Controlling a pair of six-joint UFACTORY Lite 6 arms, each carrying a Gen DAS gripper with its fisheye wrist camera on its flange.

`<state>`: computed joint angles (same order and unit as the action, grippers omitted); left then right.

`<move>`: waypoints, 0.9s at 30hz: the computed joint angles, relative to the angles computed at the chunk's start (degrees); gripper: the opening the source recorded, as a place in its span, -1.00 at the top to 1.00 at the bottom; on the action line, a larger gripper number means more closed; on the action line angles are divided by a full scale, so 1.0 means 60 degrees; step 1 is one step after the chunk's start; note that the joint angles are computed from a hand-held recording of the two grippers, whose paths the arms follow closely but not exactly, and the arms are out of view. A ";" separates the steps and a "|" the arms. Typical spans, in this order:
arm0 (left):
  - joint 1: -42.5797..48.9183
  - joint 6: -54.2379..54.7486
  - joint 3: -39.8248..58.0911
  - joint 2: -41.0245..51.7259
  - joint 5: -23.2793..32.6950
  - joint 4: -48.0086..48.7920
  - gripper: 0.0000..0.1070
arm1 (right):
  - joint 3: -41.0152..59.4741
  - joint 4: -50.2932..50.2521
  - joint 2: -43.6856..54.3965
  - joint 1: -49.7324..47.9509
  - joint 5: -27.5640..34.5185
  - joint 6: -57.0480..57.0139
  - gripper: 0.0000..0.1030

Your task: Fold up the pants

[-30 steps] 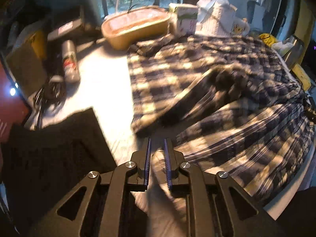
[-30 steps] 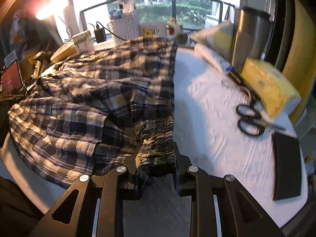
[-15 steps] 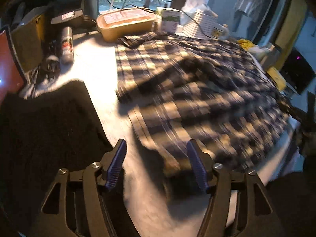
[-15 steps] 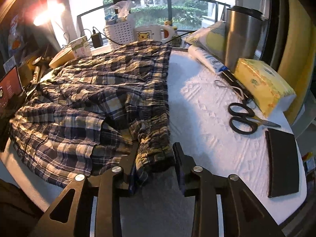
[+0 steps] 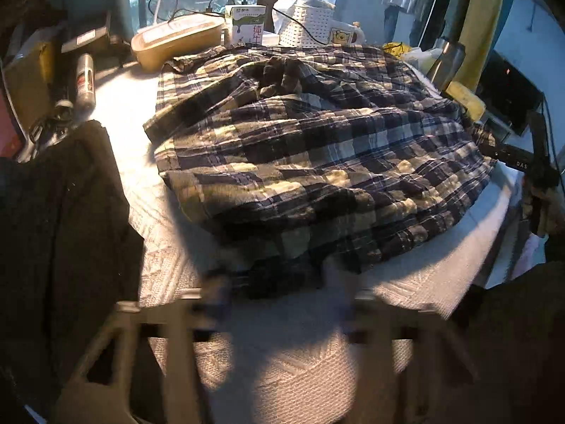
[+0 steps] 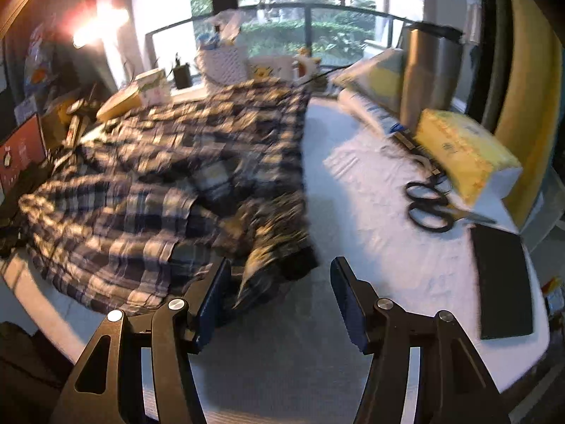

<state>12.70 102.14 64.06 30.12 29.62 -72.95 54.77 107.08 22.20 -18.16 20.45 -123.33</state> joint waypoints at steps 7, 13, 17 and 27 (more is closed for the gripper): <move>0.0757 -0.0176 -0.1069 -0.1292 0.1280 0.1239 0.85 | -0.1116 0.2034 -0.0956 0.0431 -0.0400 -0.1955 0.85; 0.1403 -0.0338 -0.2224 -0.3071 0.2358 0.2058 0.85 | -0.2508 0.0858 -0.3301 -0.0071 -0.0855 -0.1172 1.00; 0.1604 -0.0235 -0.2873 -0.3803 0.2749 0.2535 0.85 | -0.3219 -0.1336 -0.4425 -0.1079 -0.0540 0.0697 1.00; 0.1786 -0.2014 -0.1503 -0.2190 0.1425 0.3519 0.03 | -0.2950 0.0287 -0.3906 -0.0671 -0.0265 -0.0353 0.99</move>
<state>23.42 90.06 55.04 16.99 38.17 -51.83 37.07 108.81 -1.23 -22.19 18.86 -125.45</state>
